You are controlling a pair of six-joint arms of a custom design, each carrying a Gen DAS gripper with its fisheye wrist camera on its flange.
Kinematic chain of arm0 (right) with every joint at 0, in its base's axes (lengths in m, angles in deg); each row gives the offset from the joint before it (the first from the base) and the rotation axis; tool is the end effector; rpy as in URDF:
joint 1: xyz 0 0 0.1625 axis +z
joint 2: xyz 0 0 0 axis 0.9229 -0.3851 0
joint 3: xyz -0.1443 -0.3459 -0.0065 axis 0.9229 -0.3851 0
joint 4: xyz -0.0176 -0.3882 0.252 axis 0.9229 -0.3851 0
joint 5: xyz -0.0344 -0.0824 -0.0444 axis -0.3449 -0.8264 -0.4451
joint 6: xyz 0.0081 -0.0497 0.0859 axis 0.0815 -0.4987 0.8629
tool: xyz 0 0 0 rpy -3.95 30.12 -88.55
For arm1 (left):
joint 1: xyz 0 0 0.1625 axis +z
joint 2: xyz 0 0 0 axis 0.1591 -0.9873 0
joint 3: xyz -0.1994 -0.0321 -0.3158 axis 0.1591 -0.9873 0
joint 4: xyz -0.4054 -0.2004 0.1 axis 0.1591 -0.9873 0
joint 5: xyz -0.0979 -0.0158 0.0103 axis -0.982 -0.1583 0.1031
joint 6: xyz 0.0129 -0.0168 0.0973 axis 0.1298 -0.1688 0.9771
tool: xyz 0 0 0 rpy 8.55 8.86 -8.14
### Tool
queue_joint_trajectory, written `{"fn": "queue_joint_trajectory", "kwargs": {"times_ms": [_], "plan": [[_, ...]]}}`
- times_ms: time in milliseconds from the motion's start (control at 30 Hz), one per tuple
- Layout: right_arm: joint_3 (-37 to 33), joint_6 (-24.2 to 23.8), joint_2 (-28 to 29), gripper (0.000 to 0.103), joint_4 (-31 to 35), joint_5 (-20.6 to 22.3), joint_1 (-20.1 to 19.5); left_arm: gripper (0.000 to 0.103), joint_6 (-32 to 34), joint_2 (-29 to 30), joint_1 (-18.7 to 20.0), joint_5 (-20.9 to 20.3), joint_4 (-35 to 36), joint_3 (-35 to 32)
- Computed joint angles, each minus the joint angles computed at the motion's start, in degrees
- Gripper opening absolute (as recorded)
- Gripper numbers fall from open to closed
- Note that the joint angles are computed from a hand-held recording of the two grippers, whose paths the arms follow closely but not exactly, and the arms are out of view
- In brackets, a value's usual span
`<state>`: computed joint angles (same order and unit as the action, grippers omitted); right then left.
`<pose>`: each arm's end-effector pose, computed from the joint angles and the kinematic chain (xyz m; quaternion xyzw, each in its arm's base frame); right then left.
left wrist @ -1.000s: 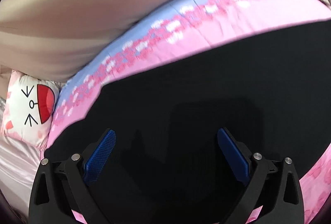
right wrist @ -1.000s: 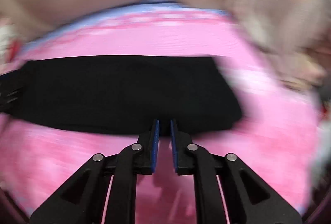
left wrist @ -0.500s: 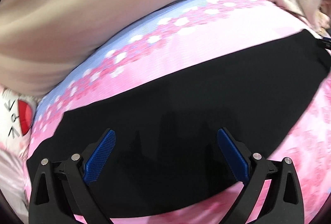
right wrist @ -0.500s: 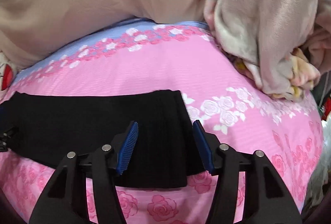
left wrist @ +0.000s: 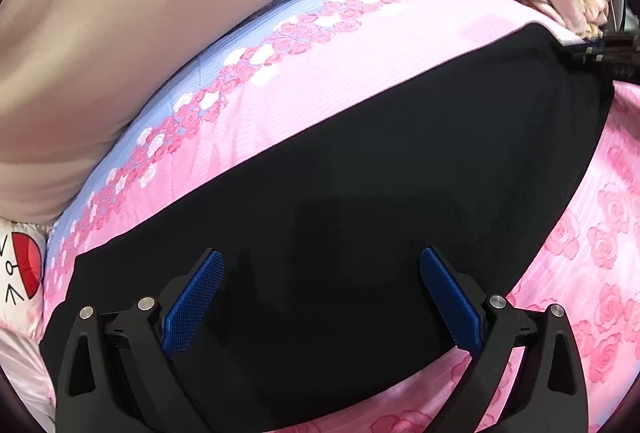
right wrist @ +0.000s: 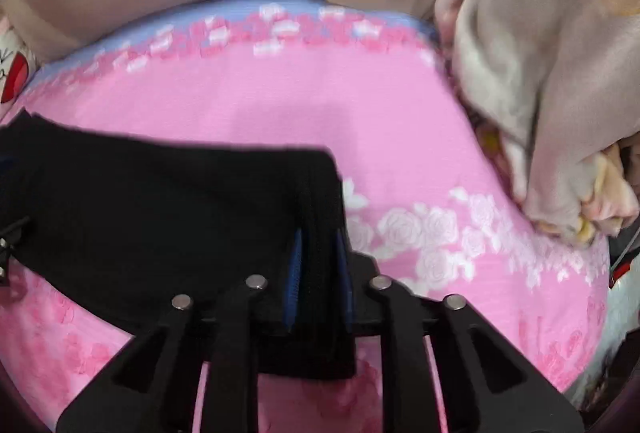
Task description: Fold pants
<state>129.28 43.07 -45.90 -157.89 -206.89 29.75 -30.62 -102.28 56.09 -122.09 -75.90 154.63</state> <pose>0.1496 -0.6659 0.1187 0.0970 -0.8587 0.3223 0.3864 -0.1179 -0.7483 0.1360 0.4027 0.7963 -0.1726 0.4171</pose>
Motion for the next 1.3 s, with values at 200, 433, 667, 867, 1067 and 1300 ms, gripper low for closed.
{"fn": "queue_joint_trajectory", "kwargs": {"times_ms": [200, 433, 667, 867, 1067, 1300], "plan": [[3.4, 5.0, -2.8, 0.03, -6.9, 9.2, 2.1, 0.098, -4.7, -0.5, 0.6, -1.7, 2.9, -0.6], [3.2, 13.7, -2.3, 0.02, -1.9, 7.5, -1.4, 0.098, -5.1, -4.5, 0.8, -3.1, 4.0, 2.0], [2.2, 10.1, 3.4, 0.069, -13.1, -9.6, 4.5, 0.098, -7.9, -8.5, 3.7, -3.5, 3.6, 2.6], [8.3, 24.5, 2.5, 0.073, -19.0, -10.7, 5.8, 0.098, -8.2, -11.0, 7.1, -1.7, 0.1, 1.3], [11.3, 37.3, 1.2, 0.084, -19.3, -6.6, 4.5, 0.098, -7.1, -12.0, 9.9, -0.1, -3.4, -1.0], [10.0, 39.8, 2.0, 0.086, -21.5, -4.1, 3.3, 0.098, -7.1, -13.5, 14.4, 2.0, -5.5, -4.5]]}}
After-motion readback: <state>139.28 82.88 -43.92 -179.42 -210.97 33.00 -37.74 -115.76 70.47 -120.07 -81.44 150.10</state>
